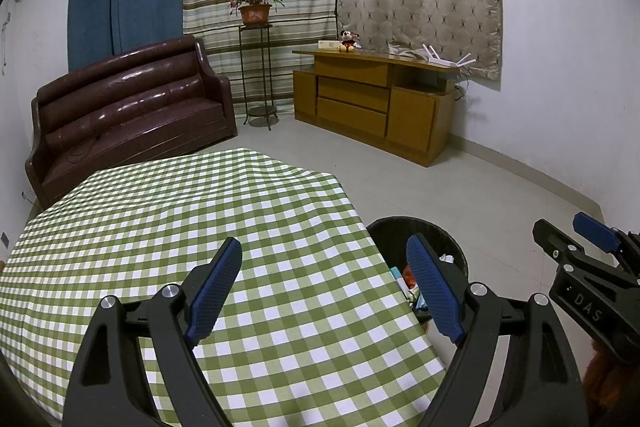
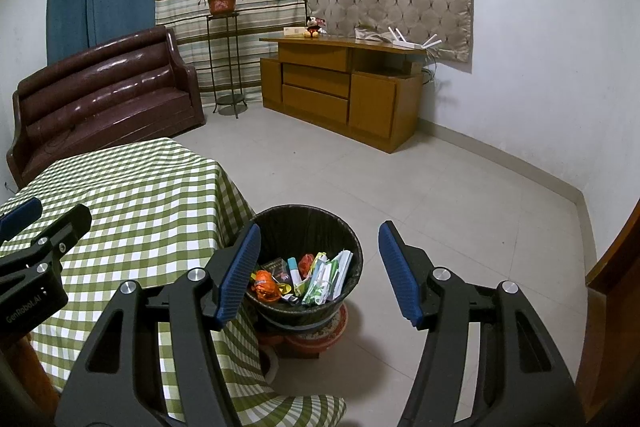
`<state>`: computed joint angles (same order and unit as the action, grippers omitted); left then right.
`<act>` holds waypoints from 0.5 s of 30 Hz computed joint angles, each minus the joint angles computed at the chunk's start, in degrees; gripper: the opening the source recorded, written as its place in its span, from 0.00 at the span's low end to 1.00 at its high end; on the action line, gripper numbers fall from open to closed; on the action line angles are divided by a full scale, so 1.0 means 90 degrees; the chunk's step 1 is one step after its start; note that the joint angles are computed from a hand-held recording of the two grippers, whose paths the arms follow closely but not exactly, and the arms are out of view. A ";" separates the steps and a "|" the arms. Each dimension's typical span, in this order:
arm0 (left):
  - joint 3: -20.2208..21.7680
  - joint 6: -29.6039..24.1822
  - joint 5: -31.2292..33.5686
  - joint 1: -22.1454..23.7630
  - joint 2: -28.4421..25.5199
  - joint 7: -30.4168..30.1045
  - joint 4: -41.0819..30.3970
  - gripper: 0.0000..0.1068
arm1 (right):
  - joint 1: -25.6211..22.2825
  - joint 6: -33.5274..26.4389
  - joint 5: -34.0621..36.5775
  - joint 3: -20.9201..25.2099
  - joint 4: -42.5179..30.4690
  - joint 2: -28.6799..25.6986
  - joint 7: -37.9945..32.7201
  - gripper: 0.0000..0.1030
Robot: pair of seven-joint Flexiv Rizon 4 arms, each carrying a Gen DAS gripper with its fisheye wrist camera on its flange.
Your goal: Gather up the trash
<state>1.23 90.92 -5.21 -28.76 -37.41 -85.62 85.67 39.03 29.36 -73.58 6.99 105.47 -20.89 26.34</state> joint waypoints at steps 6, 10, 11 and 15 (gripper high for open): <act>0.0040 -0.0051 0.0012 -0.0040 -0.0016 -0.0040 -0.0031 0.77 | -0.0002 -0.0001 0.0001 0.0001 0.0000 0.0002 -0.0004 0.58; 0.0059 -0.0049 0.0036 -0.0053 -0.0021 -0.0070 -0.0041 0.77 | -0.0006 0.0003 0.0000 0.0003 0.0003 0.0003 -0.0007 0.58; 0.0031 -0.0051 0.0037 -0.0028 -0.0018 -0.0059 -0.0036 0.77 | -0.0004 -0.0003 0.0007 0.0004 0.0003 0.0005 -0.0007 0.58; 0.0012 -0.0048 0.0053 -0.0015 -0.0015 -0.0045 -0.0033 0.77 | -0.0006 0.0002 0.0004 0.0003 0.0003 0.0006 -0.0011 0.58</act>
<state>1.33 90.49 -4.74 -28.90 -37.54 -86.02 85.37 38.97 29.38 -73.54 7.02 105.49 -20.83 26.24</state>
